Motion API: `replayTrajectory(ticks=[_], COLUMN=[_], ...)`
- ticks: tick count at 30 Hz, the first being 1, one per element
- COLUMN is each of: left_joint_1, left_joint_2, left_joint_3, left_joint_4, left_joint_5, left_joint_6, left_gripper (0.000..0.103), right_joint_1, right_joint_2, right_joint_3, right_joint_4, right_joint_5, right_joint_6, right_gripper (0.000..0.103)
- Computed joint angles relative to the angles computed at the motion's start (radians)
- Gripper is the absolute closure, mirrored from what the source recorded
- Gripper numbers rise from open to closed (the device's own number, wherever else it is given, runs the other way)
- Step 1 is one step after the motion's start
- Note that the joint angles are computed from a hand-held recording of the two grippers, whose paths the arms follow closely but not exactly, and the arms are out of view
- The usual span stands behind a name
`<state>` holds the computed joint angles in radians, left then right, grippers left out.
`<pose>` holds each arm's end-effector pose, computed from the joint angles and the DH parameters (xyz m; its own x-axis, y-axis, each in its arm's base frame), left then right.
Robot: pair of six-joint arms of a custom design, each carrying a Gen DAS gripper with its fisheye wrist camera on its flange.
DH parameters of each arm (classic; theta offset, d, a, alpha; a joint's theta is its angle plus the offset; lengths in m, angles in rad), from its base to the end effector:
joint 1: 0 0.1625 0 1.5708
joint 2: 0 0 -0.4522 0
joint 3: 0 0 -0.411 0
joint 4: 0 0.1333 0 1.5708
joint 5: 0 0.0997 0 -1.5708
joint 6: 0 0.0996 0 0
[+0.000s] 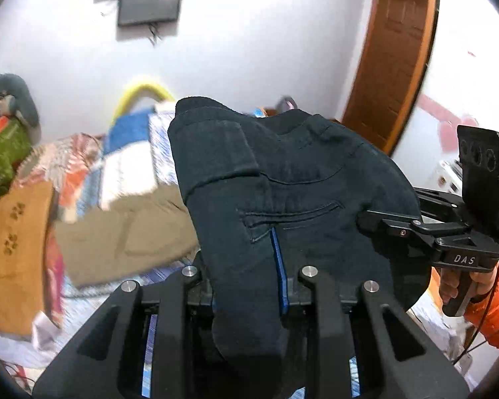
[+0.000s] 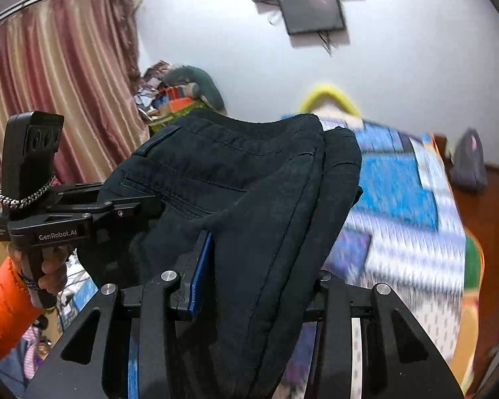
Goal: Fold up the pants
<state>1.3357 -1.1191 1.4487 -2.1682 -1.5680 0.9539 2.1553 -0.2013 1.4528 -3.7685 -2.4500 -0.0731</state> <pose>-0.0352 -0.7204 0.3667 -0.3795 0.8993 -0.2174 0.9233 0.3531 -0.1509 0.4235 -0.5375 -0.0936 -0.8507 0.1331 0.5084 -0.3858 0.4987 -0.7761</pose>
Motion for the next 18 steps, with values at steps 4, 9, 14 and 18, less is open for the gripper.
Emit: replayTrajectory(ticks=[4,9,14,18], left_joint_1=[0.002,0.015,0.038,0.068], left_joint_2=[0.071,0.193,0.336,0.477], left_joint_3=[-0.111,-0.281,-0.484,-0.677], left_joint_4=[-0.026,-0.026,0.016,0.088], left_joint_5=[0.004,0.032,0.062,0.099], left_joint_6=[-0.013,-0.036,-0.074,-0.106], left_gripper=[0.078,0.078,0.078,0.078], right_joint_1=[-0.032,-0.076,-0.128,-0.171], right_joint_2=[0.032,0.081,0.145,0.214], right_joint_3=[-0.129,-0.286,-0.453,-0.598], right_joint_4=[0.019,0.107,0.224,0.347], right_joint_5=[0.044,0.102,0.165,0.199], right_joint_6=[-0.106,-0.173,-0.197,-0.188], right_gripper=[0.066,0.066,0.066,0.066])
